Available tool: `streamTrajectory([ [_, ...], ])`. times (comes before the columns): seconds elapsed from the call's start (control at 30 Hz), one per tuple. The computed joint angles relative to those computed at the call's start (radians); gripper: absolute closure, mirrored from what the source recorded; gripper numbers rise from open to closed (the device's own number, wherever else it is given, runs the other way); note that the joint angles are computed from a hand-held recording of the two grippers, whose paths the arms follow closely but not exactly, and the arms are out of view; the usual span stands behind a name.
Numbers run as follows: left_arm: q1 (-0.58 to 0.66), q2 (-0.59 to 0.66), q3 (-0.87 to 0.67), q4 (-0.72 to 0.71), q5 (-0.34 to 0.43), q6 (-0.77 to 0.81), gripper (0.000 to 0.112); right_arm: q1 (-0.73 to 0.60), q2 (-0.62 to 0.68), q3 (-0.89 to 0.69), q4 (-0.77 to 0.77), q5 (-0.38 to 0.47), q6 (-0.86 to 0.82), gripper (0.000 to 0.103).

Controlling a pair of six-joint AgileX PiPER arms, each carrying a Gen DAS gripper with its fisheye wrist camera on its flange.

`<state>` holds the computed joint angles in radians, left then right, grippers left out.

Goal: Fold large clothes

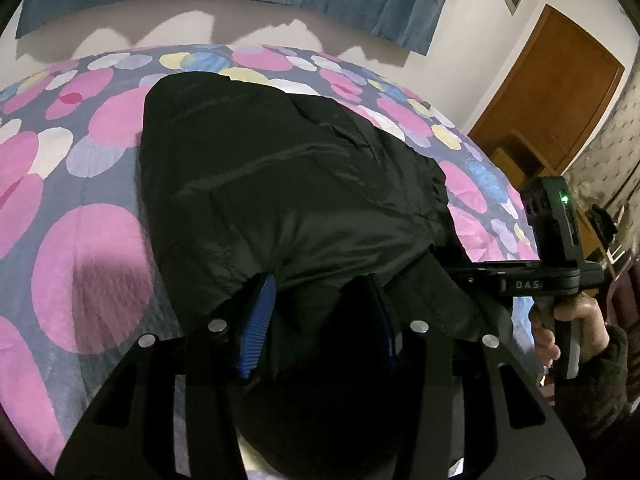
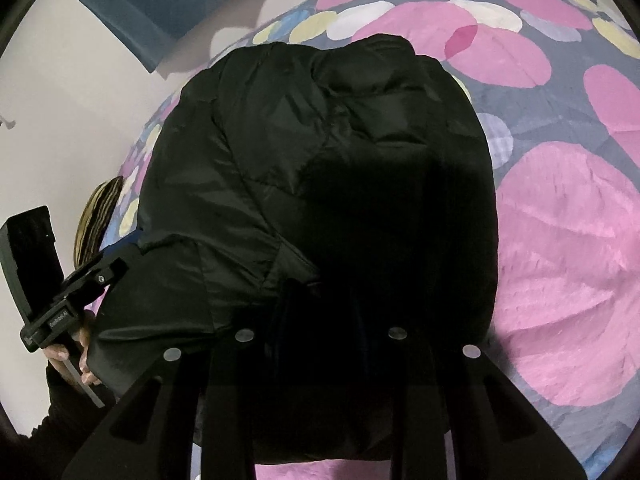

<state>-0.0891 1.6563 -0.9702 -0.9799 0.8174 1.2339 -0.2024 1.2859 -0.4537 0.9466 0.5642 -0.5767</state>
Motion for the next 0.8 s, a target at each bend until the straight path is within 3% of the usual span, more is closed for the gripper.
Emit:
streamTrajectory([
  [0.13, -0.010, -0.014, 0.010, 0.007, -0.021, -0.014, 0.068, 0.036, -0.038, 0.000, -0.079, -0.022, 0.099, 0.076],
  [0.3, -0.031, -0.032, 0.018, 0.029, -0.055, -0.037, 0.068, -0.002, -0.046, 0.017, -0.008, -0.006, 0.014, 0.074],
  [0.57, -0.036, -0.077, 0.030, 0.058, -0.069, -0.071, 0.065, 0.019, -0.112, 0.037, -0.040, -0.011, 0.075, 0.071],
  [0.8, 0.053, -0.101, 0.029, -0.001, -0.001, -0.057, 0.043, 0.006, -0.146, 0.039, -0.028, 0.014, 0.062, 0.058],
])
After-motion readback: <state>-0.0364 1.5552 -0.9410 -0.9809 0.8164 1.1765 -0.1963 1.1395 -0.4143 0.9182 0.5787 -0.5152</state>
